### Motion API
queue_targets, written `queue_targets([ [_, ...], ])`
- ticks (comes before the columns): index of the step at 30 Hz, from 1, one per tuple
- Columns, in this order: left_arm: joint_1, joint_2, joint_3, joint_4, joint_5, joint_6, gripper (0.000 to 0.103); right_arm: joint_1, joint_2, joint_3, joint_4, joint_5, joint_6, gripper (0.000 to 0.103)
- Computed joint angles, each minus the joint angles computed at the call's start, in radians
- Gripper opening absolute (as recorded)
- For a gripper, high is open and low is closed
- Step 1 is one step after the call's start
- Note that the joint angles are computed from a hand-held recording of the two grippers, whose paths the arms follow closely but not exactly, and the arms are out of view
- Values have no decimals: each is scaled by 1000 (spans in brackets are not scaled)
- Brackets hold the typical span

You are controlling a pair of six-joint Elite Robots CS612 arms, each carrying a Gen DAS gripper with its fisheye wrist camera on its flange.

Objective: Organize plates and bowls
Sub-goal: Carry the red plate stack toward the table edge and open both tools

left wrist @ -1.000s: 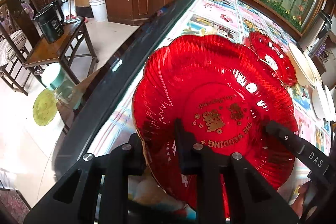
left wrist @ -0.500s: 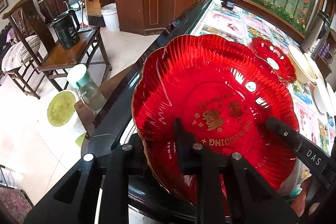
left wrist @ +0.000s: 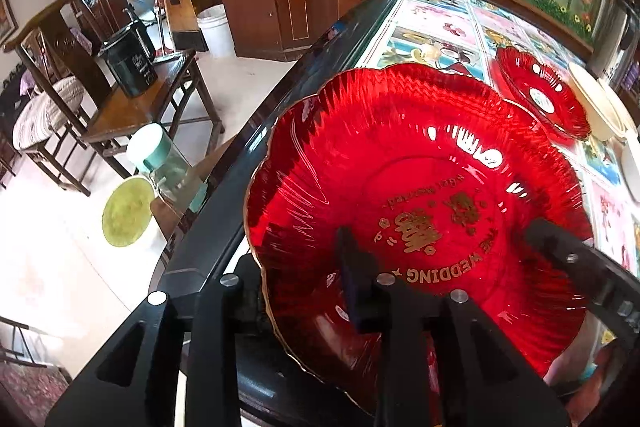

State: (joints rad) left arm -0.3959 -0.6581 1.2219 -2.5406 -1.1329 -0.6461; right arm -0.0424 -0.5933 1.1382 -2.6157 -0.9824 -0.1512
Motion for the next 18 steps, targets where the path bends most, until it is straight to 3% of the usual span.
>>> queue_targets([
  [4,4,-8,6,9,-17,-8,29,-17,-7,12,-55,39,12,42],
  [8,-2,-43,65,-22,19,-41,45,-41,-11,17,-129,75,62,51],
  [11,-19,-83,135,-96,115,-44,56,-63,1,-7,-157,80,146,53],
  [13,-26,-105,166,-140,144,-41,56,-75,16,-36,-161,64,207,53],
  [16,-34,-138,199,-252,153,-4,57,-91,43,-90,-152,46,293,53],
  [18,-36,-153,213,-339,117,20,69,-99,53,-109,-164,29,329,53],
])
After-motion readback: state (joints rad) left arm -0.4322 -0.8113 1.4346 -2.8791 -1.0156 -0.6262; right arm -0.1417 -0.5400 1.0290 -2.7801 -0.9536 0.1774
